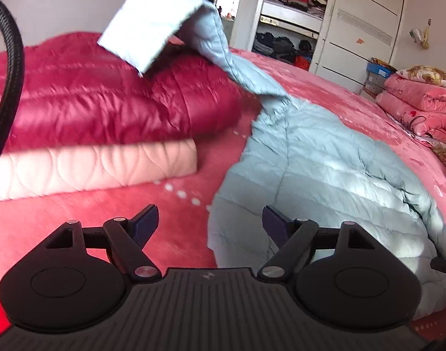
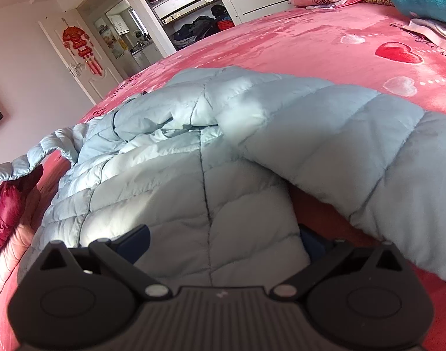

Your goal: Fold large clothes

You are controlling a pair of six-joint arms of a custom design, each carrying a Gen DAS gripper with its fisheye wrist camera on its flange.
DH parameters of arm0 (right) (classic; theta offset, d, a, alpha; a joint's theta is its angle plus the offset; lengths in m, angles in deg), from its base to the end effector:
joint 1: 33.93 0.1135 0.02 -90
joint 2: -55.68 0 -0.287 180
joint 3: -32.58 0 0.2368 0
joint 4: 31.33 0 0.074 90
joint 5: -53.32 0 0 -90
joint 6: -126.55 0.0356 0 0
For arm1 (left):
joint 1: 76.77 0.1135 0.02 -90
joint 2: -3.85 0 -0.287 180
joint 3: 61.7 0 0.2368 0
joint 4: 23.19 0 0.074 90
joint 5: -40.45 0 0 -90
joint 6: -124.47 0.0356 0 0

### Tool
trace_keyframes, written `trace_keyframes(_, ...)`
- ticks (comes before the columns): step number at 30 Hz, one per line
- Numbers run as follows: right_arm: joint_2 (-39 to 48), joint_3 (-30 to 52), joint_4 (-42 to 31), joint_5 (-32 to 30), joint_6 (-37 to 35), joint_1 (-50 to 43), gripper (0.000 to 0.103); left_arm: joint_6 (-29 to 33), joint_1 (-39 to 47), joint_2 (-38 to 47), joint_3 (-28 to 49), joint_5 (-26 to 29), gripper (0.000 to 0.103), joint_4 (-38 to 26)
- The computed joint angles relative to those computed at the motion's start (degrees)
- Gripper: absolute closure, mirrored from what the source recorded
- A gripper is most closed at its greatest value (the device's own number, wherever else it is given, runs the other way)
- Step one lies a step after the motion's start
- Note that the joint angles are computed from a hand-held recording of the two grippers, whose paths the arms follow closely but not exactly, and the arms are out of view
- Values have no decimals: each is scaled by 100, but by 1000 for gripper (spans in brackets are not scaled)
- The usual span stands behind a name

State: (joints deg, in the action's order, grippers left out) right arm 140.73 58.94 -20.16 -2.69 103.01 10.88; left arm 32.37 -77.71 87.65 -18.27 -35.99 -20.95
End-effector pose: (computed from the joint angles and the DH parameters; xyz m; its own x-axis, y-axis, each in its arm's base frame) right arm 0.1475 0.1185 0.1208 -0.4991 0.5756 -0.6477 0.3533 0.8177 0.4545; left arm 0.2547 -0.0125 0.1784 -0.6243 -0.0254 -0.7808 0.1776 0.9687 -0.1735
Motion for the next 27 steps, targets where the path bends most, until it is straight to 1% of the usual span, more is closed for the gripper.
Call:
trace_keyframes(2,69,-63,283,-71,-52,-13,0,-57,-224,125,-59,-208,5,101)
trace_keyframes(3,124,-90,443,-106,-86,-13,0,-63,-252,145,-154,-203,5,251)
trace_keyframes(4,176,-105,591,-148,-137,-9,0,-83,-231,184,-175,-73,4,302)
trace_keyframes(6,287,-143,907,-261,-267,-20,0,-179,-226,492,60,136,4,202)
trace_keyframes(7,344,-158,1046,-314,-307,-26,0,-187,-209,519,-16,190,4,232)
trace_keyframes(10,504,-217,1478,-424,-385,-30,0,-147,-209,513,-169,242,4,272)
trace_keyframes(11,569,-243,1649,-468,-416,-31,0,-232,-354,625,-183,193,4,417)
trace_keyframes(12,636,-252,1788,-484,-440,-15,2,-251,-430,714,-211,187,4,541)
trace_keyframes(13,700,-228,1845,-466,-462,14,3,-232,-496,673,-186,180,5,475)
trace_keyframes(15,769,-119,1756,-401,-548,80,12,-214,-718,667,-245,57,9,533)
trace_keyframes(16,789,-71,1701,-366,-602,114,15,-235,-859,672,-294,-51,14,620)
trace_keyframes(17,801,-30,1655,-337,-647,146,23,-251,-974,640,-342,-142,19,665)
trace_keyframes(18,819,-11,1657,-327,-670,161,33,-274,-1088,605,-385,-235,31,698)
trace_keyframes(19,849,-5,1685,-329,-659,164,38,-323,-1234,609,-400,-336,47,728)
trace_keyframes(20,871,-8,1710,-314,-617,177,48,-371,-1331,602,-407,-363,56,713)
trace_keyframes(21,879,-25,1755,-305,-581,187,57,-447,-1432,612,-393,-374,71,688)
trace_keyframes(22,881,-55,1825,-318,-543,181,62,-526,-1548,573,-391,-442,82,644)
trace_keyframes(23,859,-96,1902,-317,-508,193,74,-588,-1670,492,-427,-538,86,619)
trace_keyframes(24,819,-115,1923,-284,-469,231,81,-646,-1794,394,-468,-630,91,595)
trace_keyframes(25,741,-113,1880,-219,-434,286,84,-737,-1966,281,-479,-754,94,543)
trace_keyframes(27,522,-96,1720,-15,-350,450,91,-877,-2208,-33,-564,-899,95,413)
